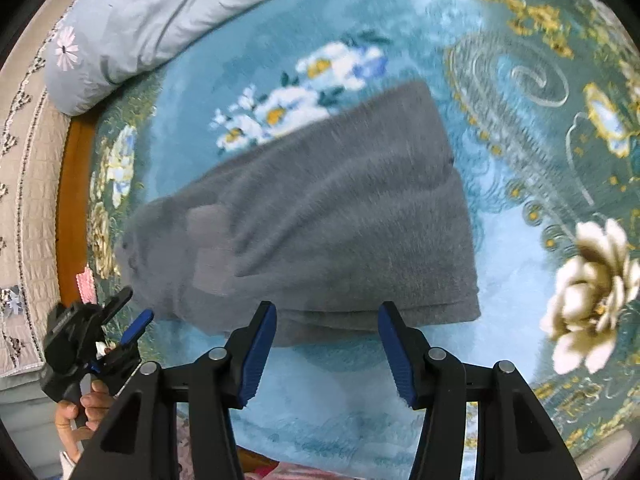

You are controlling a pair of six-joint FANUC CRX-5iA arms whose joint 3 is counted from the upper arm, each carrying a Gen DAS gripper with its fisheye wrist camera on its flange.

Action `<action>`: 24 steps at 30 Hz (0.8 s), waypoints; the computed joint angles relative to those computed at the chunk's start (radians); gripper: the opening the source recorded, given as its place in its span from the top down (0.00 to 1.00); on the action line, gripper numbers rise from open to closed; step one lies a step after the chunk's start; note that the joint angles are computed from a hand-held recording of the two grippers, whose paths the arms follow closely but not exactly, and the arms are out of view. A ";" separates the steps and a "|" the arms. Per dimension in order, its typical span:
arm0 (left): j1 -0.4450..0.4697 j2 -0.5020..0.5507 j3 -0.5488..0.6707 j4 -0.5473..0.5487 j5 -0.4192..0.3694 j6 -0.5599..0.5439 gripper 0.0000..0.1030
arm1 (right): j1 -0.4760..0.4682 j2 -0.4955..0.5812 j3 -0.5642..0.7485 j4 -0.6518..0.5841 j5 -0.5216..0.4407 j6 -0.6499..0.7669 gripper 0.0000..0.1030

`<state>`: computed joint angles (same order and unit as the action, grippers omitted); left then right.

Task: Fold clothes
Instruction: 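Grasp the gray leg cuff with the left tool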

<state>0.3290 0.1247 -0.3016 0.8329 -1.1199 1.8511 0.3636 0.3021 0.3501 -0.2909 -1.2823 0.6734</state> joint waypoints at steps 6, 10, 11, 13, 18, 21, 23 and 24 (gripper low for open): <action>0.119 -0.078 -0.045 -0.061 0.005 0.050 0.47 | 0.029 0.026 0.113 0.055 -0.083 -0.005 0.45; 0.224 -0.110 -0.080 -0.099 -0.026 0.026 0.44 | 0.046 0.060 0.202 0.077 -0.137 0.010 0.44; 0.240 -0.111 -0.089 -0.100 -0.024 0.023 0.44 | 0.051 0.069 0.227 0.085 -0.153 0.018 0.42; 0.251 -0.106 -0.103 -0.095 -0.003 0.033 0.43 | 0.059 0.090 0.278 0.101 -0.186 0.037 0.40; 0.265 -0.070 -0.130 -0.055 0.052 0.006 0.41 | 0.071 0.122 0.358 0.148 -0.256 0.066 0.40; 0.254 -0.043 -0.117 -0.043 0.067 -0.011 0.39 | 0.072 0.113 0.348 0.160 -0.270 0.037 0.39; 0.251 -0.018 -0.100 -0.058 0.067 -0.011 0.39 | 0.075 0.098 0.328 0.172 -0.266 0.017 0.39; 0.249 -0.007 -0.093 -0.064 0.072 -0.007 0.39 | 0.078 0.088 0.317 0.180 -0.263 0.007 0.39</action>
<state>0.5777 0.1181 -0.3946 0.7685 -1.0475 1.8437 0.4419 0.3905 0.6672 -0.1104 -1.5455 0.6805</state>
